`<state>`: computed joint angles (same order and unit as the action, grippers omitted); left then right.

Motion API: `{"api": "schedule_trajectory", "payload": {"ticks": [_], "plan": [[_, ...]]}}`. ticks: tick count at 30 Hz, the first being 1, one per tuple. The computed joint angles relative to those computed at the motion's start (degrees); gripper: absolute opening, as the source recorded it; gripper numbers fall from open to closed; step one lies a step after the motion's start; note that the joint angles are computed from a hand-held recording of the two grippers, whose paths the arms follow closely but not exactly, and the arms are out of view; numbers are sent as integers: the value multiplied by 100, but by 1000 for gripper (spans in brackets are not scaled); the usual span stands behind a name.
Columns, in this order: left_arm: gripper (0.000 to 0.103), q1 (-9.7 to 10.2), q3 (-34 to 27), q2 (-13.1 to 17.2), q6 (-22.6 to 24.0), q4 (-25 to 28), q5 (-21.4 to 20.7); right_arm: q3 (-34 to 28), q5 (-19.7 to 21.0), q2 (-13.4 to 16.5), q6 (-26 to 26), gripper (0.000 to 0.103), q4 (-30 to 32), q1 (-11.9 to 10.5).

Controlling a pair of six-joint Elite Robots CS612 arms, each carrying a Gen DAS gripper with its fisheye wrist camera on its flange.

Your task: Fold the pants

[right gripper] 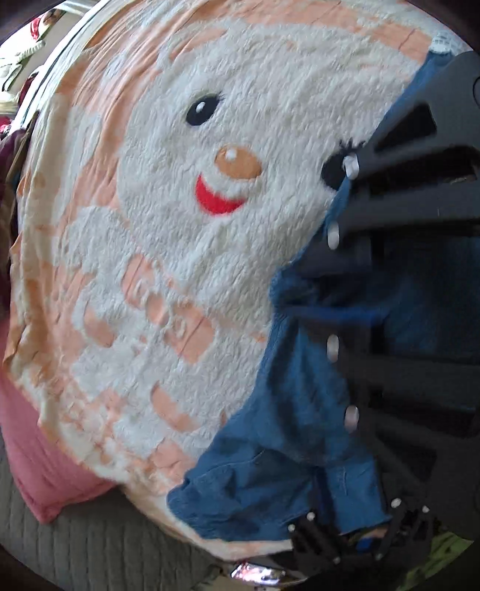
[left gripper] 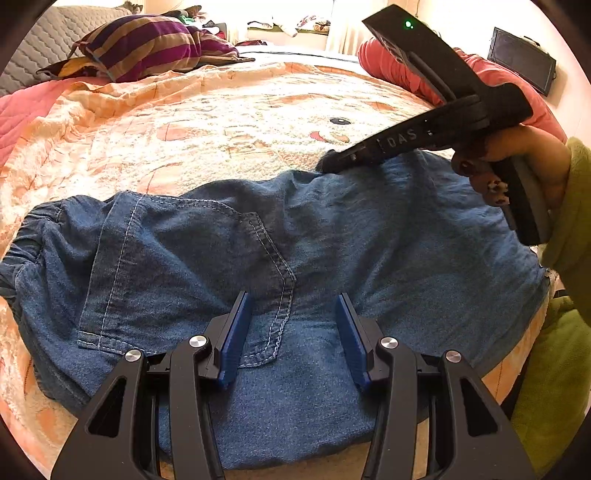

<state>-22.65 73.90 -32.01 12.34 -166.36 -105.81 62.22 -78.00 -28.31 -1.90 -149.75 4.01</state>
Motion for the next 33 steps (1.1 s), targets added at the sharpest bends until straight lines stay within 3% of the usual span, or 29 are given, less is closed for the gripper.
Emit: {"api": "schedule_trajectory", "payload": {"ticks": [3,8,13,17,20,22,24,26,29,33], "plan": [[46,-1,0,0,-8,5,-3,20,-194,29,311,0,-436,12],[46,1,-1,2,-20,-4,-15,-158,-468,123,332,1,-319,61],[46,7,-6,3,-27,8,-41,210,-897,-84,598,3,-1170,39],[46,8,-12,6,-31,13,-44,751,-794,-395,555,30,-1863,3],[46,6,-9,8,-27,0,-34,1022,-303,-519,459,39,-1903,-7],[46,1,1,4,-22,-12,-16,1020,-68,-486,524,42,-1572,-2],[46,-2,4,3,-22,-19,-12,830,-403,-343,666,42,-1024,41],[46,-8,11,4,-12,-40,6,722,-690,-220,729,40,-885,58],[46,-11,12,7,-16,-64,13,749,-764,-195,890,39,-1146,40],[47,0,14,7,-19,-90,-27,1154,-1054,-432,937,50,-1814,39]]}}
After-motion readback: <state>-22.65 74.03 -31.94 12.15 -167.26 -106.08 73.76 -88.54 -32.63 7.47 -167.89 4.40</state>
